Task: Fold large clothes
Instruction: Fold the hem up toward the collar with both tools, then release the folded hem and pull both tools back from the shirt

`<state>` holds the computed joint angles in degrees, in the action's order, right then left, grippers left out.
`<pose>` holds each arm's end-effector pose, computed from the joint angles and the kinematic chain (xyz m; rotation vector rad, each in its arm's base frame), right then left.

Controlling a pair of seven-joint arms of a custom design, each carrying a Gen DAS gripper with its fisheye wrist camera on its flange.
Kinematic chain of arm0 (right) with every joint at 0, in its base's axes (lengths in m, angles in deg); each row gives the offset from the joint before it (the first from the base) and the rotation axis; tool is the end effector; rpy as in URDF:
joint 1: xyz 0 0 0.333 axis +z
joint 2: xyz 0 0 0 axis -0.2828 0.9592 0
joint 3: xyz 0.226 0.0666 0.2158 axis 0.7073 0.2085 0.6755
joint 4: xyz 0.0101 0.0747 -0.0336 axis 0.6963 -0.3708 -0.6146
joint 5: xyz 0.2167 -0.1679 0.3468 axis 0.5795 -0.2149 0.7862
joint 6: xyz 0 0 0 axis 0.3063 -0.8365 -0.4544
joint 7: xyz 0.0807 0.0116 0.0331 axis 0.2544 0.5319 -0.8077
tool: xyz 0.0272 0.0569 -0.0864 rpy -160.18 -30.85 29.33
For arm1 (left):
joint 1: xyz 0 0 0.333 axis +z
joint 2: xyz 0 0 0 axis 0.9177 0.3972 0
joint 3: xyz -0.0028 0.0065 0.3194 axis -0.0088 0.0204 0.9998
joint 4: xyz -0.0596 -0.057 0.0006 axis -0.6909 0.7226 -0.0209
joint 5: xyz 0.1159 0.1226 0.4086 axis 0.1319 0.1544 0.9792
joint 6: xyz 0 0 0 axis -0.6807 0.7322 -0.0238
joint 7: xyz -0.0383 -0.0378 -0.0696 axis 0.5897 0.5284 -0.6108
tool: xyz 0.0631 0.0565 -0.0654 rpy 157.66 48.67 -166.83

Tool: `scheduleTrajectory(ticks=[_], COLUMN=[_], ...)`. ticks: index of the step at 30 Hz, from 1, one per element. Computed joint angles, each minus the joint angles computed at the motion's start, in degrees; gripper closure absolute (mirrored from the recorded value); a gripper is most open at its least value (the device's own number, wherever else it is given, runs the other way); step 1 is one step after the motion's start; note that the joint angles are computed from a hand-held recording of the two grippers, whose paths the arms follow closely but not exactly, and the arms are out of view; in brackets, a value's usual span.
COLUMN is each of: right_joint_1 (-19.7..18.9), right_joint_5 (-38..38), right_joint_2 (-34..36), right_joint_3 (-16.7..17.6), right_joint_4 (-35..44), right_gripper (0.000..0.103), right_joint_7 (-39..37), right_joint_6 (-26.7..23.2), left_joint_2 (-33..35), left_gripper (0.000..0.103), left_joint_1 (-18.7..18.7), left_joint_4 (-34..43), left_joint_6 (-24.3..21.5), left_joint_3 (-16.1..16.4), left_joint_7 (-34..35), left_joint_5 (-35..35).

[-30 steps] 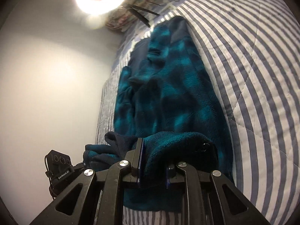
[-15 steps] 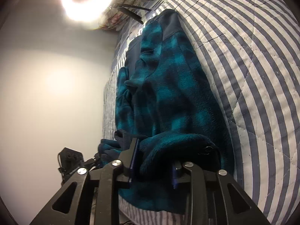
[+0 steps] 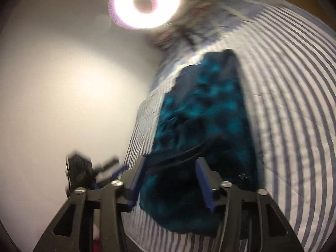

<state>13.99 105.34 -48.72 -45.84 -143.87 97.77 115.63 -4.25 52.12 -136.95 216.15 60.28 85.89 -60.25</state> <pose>0.5085 0.3628 0.5028 -1.3797 1.5889 0.2564 0.5509 -0.2189 0.4547 2.0141 -1.7668 1.2023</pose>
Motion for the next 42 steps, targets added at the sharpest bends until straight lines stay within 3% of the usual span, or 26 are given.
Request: scheduleTrajectory(ticks=[4, 7, 10, 12, 14, 15, 16, 18, 20, 23, 25, 27, 30, 32, 35, 36, 37, 38, 39, 40, 42], right_joint_1=[0.9, 1.3, 2.1, 3.0, 4.8, 4.7, 4.1, 3.1, 1.5, -0.5, 0.4, -0.3, -0.8, -0.7, -1.1, -0.8, -0.4, 0.4, -0.9, -1.7, -2.2], right_joint_5=[-12.0, -19.3, -30.4, -38.2, -50.3, -52.4, -52.7, -52.8, -50.4, -45.5, -50.9, -54.2, -43.8, -39.7, -40.2, -38.0, -35.6, -36.0, -40.3, -47.9, -54.4], right_joint_2=[3.1, 6.0, 9.9, 11.5, 12.8, 13.5, 14.5, 15.5, 14.7, 10.5, 6.2, 1.7, -3.2, -4.3, -3.9, -3.1, -2.5, -2.6, -3.3, -3.6, -4.3], right_joint_3=[1.2, 1.8, 1.1, -0.1, -3.3, -3.7, -3.4, -2.7, -1.1, 0.8, -1.2, -1.8, -1.9, -1.8, -1.1, -1.2, -1.0, -1.5, -0.1, 0.6, 1.2], right_joint_4=[3.6, 6.3, 9.2, 10.1, 10.7, 10.9, 11.2, 11.2, 10.9, 6.7, 2.3, -2.6, -8.2, -9.9, -10.5, -10.0, -9.6, -9.6, -9.5, -8.6, -8.6], right_gripper=[0.068, 0.068, 0.068, 0.069, 0.070, 0.071, 0.081, 0.084, 0.082, 0.073, 0.054, 0.052, 0.052, 0.052, 0.052, 0.060, 0.075, 0.078, 0.090, 0.093, 0.094], right_joint_7=[0.6, 2.5, 11.1, 18.4, 30.5, 33.7, 35.8, 38.1, 36.4, 31.4, 36.4, 40.4, 33.0, 30.7, 31.4, 29.8, 28.2, 29.0, 31.6, 35.9, 40.3], right_joint_6=[-6.0, -9.6, -9.9, -9.4, -10.7, -11.4, -12.1, -11.5, -11.6, -8.3, -6.3, -4.8, -4.4, -6.1, -9.8, -10.7, -10.8, -11.1, -11.7, -13.6, -16.1], left_joint_2=[-3.2, -4.8, -3.3, -1.0, 1.7, 3.9, 6.5, 11.3, 12.9, 11.4, 8.0, 4.9, 0.2, -1.8, -2.2, -1.8, -1.1, -0.4, 0.5, 1.1, 2.4], left_gripper=[0.042, 0.042, 0.043, 0.043, 0.043, 0.043, 0.043, 0.046, 0.046, 0.046, 0.046, 0.046, 0.046, 0.046, 0.046, 0.046, 0.046, 0.046, 0.046, 0.046, 0.046], left_joint_1=[-0.4, -2.0, -2.8, -3.0, -2.7, -2.4, -2.1, -2.1, 1.5, 2.1, 1.8, 1.7, 0.4, -1.2, -2.5, -2.6, -2.7, -2.9, -2.8, -2.5, -1.7], left_joint_4=[-2.0, -3.6, -3.1, -2.1, -0.5, 0.8, 2.1, 4.8, 5.1, 4.6, 1.4, -1.2, -5.2, -6.9, -7.3, -7.0, -6.5, -5.9, -5.2, -5.0, -4.7], left_joint_6=[2.0, -0.2, -1.7, -1.7, -1.5, -0.1, 1.9, 2.3, 3.6, 2.6, 5.0, 5.6, 5.5, 4.9, 4.0, 3.9, 3.6, 3.1, 3.0, 3.5, 4.3], left_joint_3=[0.1, 1.4, 0.8, 0.0, -0.8, -1.7, -2.5, -2.1, -5.6, -6.2, -5.9, -5.3, -3.2, -1.5, -0.4, -0.5, -0.6, -0.8, -1.0, -1.6, -2.4], left_joint_7=[0.7, 5.7, 7.0, 5.6, 3.7, 0.4, -4.8, -12.0, -9.5, -10.0, -11.9, -10.2, -6.6, -3.6, -2.6, -3.4, -4.3, -4.9, -5.8, -8.1, -13.1], left_joint_5=[4.4, 3.1, 6.8, 9.2, 11.4, 16.3, 23.9, 32.5, 27.5, 29.3, 32.8, 30.5, 25.2, 21.9, 21.9, 23.0, 23.9, 24.3, 25.3, 28.4, 35.4])
